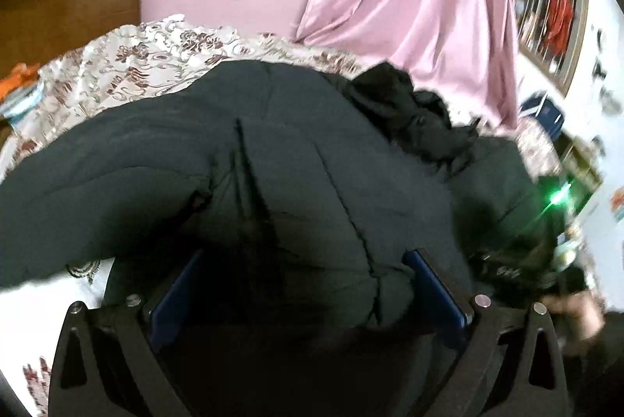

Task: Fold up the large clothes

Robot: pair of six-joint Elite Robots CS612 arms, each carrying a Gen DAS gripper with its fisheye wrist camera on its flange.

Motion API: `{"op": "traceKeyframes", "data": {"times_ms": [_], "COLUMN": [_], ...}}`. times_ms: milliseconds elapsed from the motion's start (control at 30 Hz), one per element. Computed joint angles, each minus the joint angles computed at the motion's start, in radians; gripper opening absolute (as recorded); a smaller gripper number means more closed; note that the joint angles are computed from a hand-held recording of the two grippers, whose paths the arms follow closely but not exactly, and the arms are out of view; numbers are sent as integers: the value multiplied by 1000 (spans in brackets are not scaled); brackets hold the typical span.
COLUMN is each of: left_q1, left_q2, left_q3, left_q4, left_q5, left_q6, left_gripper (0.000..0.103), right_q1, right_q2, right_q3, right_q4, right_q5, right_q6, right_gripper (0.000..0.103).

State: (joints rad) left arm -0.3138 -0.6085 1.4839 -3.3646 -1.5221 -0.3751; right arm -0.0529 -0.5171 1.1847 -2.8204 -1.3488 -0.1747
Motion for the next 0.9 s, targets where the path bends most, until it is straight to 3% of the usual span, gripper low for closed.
{"op": "traceKeyframes", "data": {"times_ms": [133, 367, 500, 600, 667, 733, 900], "left_q1": [12, 70, 109, 154, 185, 212, 257], "left_q2": [11, -15, -65, -84, -87, -82, -57], "left_q3": [3, 62, 157, 227, 267, 287, 320], "left_q4": [-64, -165, -186, -217, -248, -286, -390], "left_q5": [-48, -200, -182, -191, -207, -237, -228], "left_q6": [-42, -245, -327, -434, -517, -562, -729], "left_gripper": [102, 102, 102, 102, 102, 102, 102], "right_q1": [-10, 6, 20, 24, 31, 39, 71], "right_q2": [9, -1, -29, -56, -64, -70, -66], "right_q3": [20, 66, 135, 187, 190, 190, 149], "right_q4": [-50, -129, -265, -360, -366, -354, -309], "right_q5": [63, 31, -34, -26, -13, -4, -67], "right_q6": [34, 34, 121, 196, 214, 200, 118], "right_gripper": [65, 71, 74, 81, 82, 82, 82]}}
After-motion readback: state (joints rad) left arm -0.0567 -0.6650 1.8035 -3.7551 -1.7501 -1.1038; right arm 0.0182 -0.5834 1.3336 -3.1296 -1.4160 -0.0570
